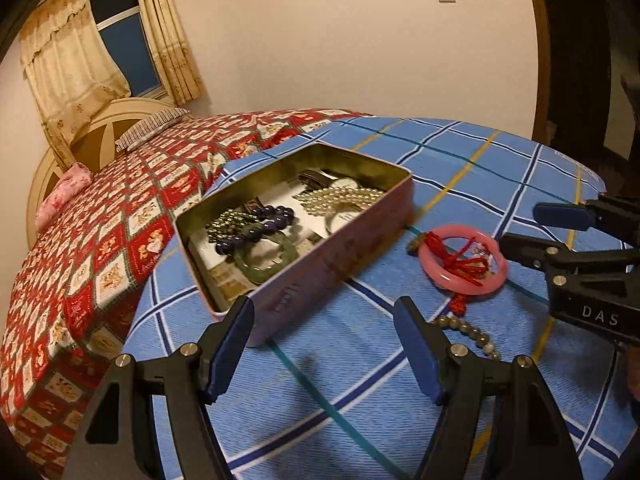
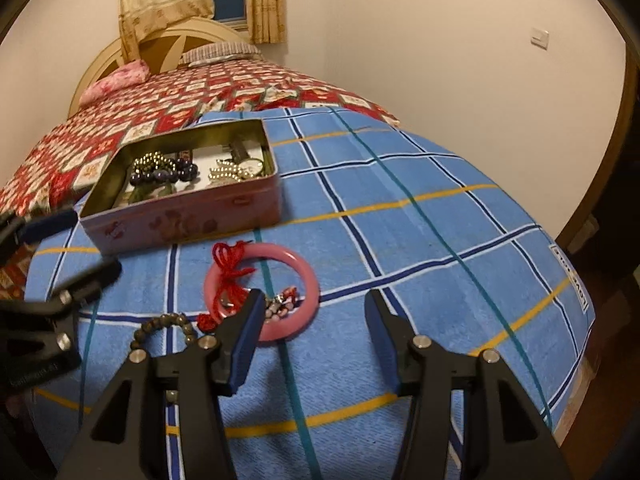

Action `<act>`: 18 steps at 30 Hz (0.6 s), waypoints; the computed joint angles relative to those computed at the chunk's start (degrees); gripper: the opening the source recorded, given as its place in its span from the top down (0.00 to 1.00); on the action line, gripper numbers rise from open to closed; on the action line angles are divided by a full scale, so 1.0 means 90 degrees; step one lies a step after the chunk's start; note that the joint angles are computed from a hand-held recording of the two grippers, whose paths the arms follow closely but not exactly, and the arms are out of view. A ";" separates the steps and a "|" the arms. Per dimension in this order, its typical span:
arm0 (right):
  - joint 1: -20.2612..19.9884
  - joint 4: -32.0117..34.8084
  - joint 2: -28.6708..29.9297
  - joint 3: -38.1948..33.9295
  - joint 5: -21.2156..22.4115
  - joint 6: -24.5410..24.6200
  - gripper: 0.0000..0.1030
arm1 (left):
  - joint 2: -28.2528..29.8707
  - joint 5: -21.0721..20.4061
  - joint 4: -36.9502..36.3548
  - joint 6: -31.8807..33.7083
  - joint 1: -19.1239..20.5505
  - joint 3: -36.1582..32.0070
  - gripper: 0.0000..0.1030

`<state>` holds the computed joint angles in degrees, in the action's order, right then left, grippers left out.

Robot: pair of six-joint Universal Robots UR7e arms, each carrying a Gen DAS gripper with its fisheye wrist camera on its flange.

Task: Organize jewelry
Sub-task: 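Move both tools back toward the grey bead bracelet and red tassel charm, then grasp the grey bead bracelet with the left tool while the right tool grasps the red tassel charm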

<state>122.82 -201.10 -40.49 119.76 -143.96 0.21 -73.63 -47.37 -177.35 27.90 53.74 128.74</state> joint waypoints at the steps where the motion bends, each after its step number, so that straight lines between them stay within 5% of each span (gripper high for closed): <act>1: 0.0012 -0.0035 0.0001 0.0004 0.0061 0.0001 0.48 | 0.0017 -0.0024 0.0064 -0.0045 0.0005 0.0000 0.30; 11: -0.0039 0.0195 0.0316 -0.0395 0.0593 -0.0384 0.48 | 0.0156 0.0016 0.0318 -0.0260 0.0161 -0.0082 0.30; 16: -0.0258 0.0517 0.0156 -0.0379 0.1148 -0.0114 0.75 | 0.0111 -0.0054 0.0401 -0.0272 0.0159 -0.0081 0.30; 18: -0.0275 0.0594 0.0108 -0.0354 0.1328 -0.0083 0.96 | 0.0103 -0.0049 0.0423 -0.0281 0.0150 -0.0076 0.30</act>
